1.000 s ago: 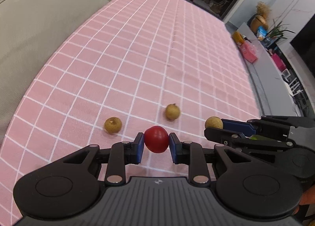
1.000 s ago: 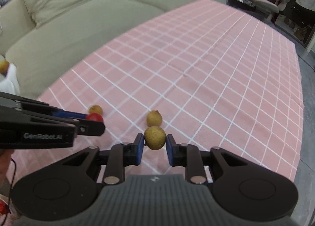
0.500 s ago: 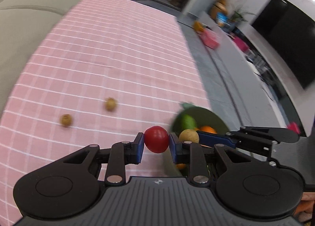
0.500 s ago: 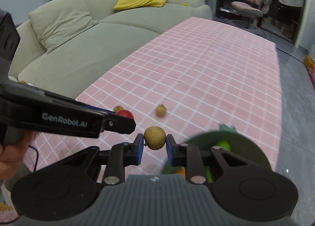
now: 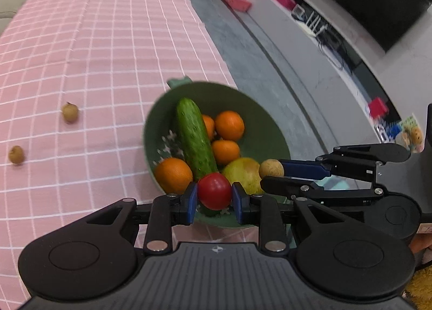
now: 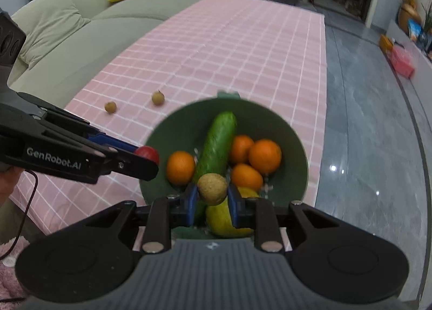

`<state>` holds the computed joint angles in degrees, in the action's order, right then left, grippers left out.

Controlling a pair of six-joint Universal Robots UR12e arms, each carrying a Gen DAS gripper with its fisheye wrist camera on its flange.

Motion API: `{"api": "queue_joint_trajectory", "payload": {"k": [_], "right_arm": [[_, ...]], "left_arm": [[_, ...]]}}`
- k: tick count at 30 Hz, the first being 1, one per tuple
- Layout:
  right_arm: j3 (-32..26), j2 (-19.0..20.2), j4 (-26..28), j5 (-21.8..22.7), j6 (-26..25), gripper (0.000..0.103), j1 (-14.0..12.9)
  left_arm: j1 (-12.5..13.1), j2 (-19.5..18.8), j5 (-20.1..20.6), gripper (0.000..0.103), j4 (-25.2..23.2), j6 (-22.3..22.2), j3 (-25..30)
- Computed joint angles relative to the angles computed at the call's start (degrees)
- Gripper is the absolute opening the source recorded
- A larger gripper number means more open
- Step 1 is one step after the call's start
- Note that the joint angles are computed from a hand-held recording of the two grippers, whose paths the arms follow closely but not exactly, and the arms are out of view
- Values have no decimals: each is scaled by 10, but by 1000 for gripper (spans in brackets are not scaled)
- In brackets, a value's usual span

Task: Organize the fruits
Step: 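Carry the tomato and longan over the green colander with both tools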

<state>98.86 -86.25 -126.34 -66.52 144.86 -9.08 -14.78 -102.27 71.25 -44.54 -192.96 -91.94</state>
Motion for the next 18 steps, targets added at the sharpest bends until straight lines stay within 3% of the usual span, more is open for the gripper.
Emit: {"api": "queue_joint_trajectory", "payload": {"k": [12,18], "right_arm": [[-16,29,11,-17,-55,20,8],[-32,46,23,-22,-76,20,11]], "left_arm": [[-19,-39,54,30,-110,99,63],[-24,-48,76,30,-136,131,76]]}}
